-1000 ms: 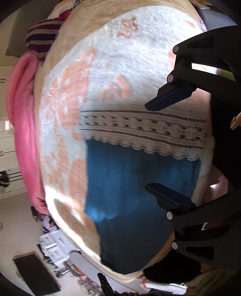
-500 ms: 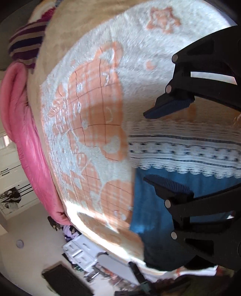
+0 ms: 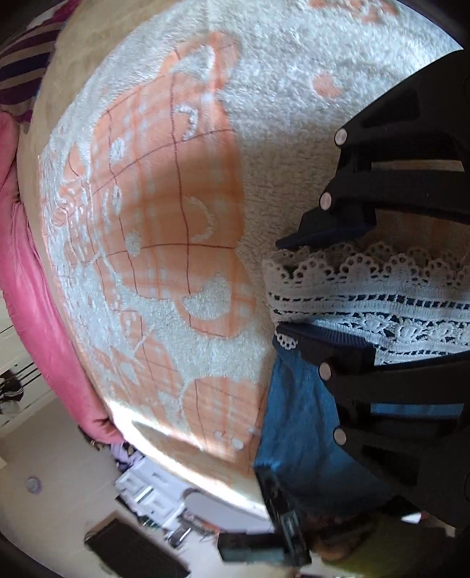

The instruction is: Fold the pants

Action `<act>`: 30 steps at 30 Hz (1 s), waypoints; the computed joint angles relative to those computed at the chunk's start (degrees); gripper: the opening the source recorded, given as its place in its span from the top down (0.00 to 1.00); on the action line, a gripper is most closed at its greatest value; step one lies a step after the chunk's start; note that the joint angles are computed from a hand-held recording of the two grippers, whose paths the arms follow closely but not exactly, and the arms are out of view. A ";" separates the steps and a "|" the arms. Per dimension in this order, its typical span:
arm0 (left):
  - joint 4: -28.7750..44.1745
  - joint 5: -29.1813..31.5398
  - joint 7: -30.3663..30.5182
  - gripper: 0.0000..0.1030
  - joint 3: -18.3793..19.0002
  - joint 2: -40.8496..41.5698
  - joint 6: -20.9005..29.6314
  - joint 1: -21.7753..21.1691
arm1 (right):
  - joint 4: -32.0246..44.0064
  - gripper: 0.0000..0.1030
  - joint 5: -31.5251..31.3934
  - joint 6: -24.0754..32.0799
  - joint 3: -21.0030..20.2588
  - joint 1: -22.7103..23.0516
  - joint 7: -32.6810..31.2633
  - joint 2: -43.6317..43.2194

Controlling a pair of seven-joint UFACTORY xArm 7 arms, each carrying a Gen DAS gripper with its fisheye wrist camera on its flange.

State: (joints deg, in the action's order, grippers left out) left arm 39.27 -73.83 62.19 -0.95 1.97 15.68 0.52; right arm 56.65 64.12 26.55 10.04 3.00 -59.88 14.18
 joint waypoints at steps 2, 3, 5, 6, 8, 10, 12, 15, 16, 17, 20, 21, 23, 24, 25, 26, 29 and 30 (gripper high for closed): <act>0.69 -2.21 1.67 0.41 -0.26 1.01 0.65 0.01 | -0.48 0.72 2.07 0.66 0.32 -0.59 -2.71 -0.33; 0.72 -3.64 2.97 0.43 -0.45 0.94 1.05 0.01 | -0.65 0.74 2.79 1.23 0.29 -0.75 -3.64 -0.49; 1.03 -5.12 3.69 0.70 -0.15 0.85 4.23 0.47 | -1.11 0.77 4.39 2.87 0.13 -1.06 -5.90 -1.02; 1.00 -5.55 3.79 0.83 0.01 0.79 5.55 0.64 | -1.36 0.79 4.98 2.99 0.00 -0.88 -6.84 -1.25; 0.78 -5.18 3.71 0.89 -0.50 0.91 4.08 -0.07 | -2.07 0.81 6.87 3.06 -0.23 -0.57 -9.17 -1.97; 0.61 -7.21 5.44 0.94 -0.75 0.46 2.43 -0.50 | -2.60 0.83 9.41 3.11 -0.52 -0.35 -11.81 -2.83; 0.58 -11.04 8.57 0.94 -0.77 -0.70 0.63 -0.88 | -3.06 0.84 12.68 4.51 -1.11 -0.44 -15.18 -4.55; 1.12 -13.04 11.38 0.94 -1.44 -1.82 -3.78 -2.65 | -2.99 0.84 14.38 4.05 -2.28 0.66 -17.74 -6.56; 1.45 -12.80 11.20 0.94 -1.54 -1.65 -4.61 -3.13 | -2.61 0.84 13.77 2.60 -2.52 1.38 -17.52 -6.59; 2.16 -12.92 11.30 0.94 -1.83 -0.76 -6.17 -3.74 | -1.94 0.84 12.64 1.16 -2.68 2.03 -16.98 -6.10; 3.79 -11.30 9.39 0.94 -2.06 2.48 -8.52 -4.34 | 0.03 0.84 6.64 -1.25 -2.76 3.21 -11.88 -3.18; 4.15 -10.62 8.60 0.94 -2.15 3.35 -8.83 -4.26 | 0.28 0.84 3.99 -2.61 -2.57 3.67 -10.12 -2.22; 4.50 -9.49 7.44 0.94 -2.60 4.87 -9.66 -4.05 | 0.34 0.83 -0.96 -5.94 -1.81 4.31 -7.17 -0.48; 4.64 -10.04 8.14 0.94 -3.01 5.30 -10.18 -3.89 | 0.40 0.82 -2.07 -6.74 -1.30 4.06 -6.25 0.15; 4.64 -11.45 9.95 0.93 -3.32 5.43 -10.52 -3.58 | 0.67 0.79 -2.25 -7.00 -0.72 3.46 -5.42 0.80; 4.71 -12.56 11.37 0.92 -3.48 5.57 -10.82 -3.43 | 0.61 0.79 -1.75 -7.46 -0.01 2.66 -5.35 1.08; 4.90 -11.89 10.65 0.89 -3.19 5.81 -9.75 -2.93 | 0.09 0.77 0.65 -8.30 1.82 0.86 -6.97 1.12; 4.93 -11.92 10.46 0.89 -3.16 5.80 -9.34 -2.73 | -0.19 0.76 1.22 -8.72 2.15 0.65 -7.51 0.95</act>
State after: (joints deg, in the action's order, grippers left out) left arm 44.20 -85.75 72.65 -4.11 7.77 6.34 -2.21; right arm 56.46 65.34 17.83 12.18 3.64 -67.39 15.14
